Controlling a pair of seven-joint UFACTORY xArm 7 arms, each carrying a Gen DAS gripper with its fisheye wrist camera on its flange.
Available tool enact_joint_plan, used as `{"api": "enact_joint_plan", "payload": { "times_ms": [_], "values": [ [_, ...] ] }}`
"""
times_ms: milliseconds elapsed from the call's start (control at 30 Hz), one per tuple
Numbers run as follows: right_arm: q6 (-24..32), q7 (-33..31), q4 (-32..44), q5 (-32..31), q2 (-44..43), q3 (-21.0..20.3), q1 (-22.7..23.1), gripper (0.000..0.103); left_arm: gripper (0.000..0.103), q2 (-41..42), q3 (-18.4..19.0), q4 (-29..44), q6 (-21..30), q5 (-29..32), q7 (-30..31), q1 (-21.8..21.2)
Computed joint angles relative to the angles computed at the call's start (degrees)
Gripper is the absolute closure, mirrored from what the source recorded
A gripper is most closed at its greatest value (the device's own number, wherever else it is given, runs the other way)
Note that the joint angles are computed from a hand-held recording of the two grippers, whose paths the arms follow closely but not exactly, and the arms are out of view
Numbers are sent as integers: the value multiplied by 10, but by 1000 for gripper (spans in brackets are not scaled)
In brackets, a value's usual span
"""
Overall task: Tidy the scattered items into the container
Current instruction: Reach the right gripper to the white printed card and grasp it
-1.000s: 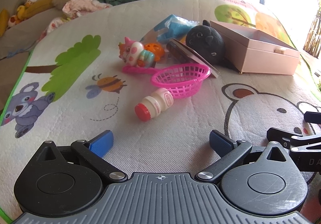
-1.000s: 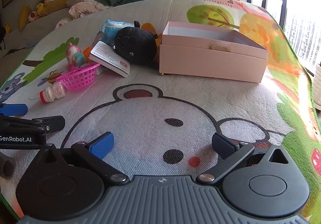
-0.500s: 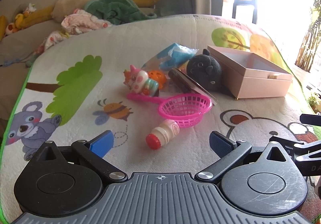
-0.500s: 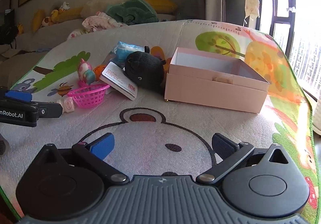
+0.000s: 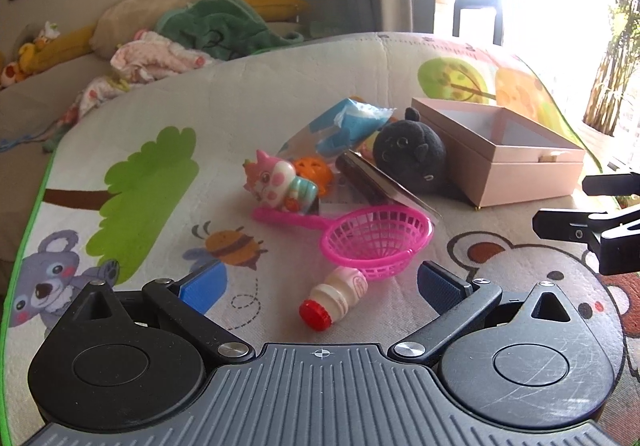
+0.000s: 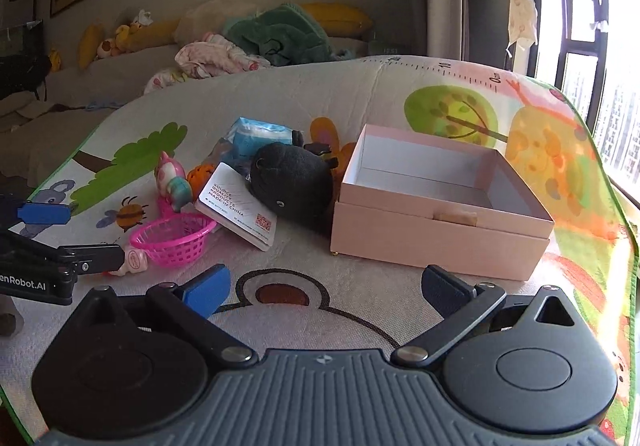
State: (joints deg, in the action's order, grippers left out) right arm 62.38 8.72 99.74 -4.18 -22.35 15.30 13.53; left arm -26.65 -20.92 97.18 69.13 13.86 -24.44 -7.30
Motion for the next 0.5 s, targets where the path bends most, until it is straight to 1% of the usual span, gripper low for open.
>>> {"api": "enact_joint_plan", "payload": {
  "times_ms": [33, 67, 100, 133, 167, 300, 367, 500],
  "values": [
    [1, -6, 12, 6, 10, -1, 5, 9, 0, 0, 2, -2, -1, -3, 1, -2],
    [6, -14, 33, 13, 26, 0, 10, 12, 0, 1, 4, -5, -2, -5, 3, -4],
    [9, -17, 45, 15, 37, 0, 13, 21, 0, 0, 7, -7, -3, -8, 5, -6],
    [15, -22, 65, 16, 53, 3, 17, 34, 0, 0, 9, -9, -4, -11, 7, -8],
    [27, -26, 92, 14, 76, 7, 22, 42, 0, -1, 11, -12, -6, -13, 10, -9],
    [48, -15, 158, 13, 138, 10, 45, 41, 0, -6, 24, -22, -13, -27, 22, -16],
    [58, -7, 194, 19, 172, 7, 61, 37, 0, -7, 30, -25, -14, -32, 23, -15],
    [92, 13, 276, 16, 245, -3, 98, 34, 0, -11, 39, -31, -14, -42, 26, -15]
  ]
}}
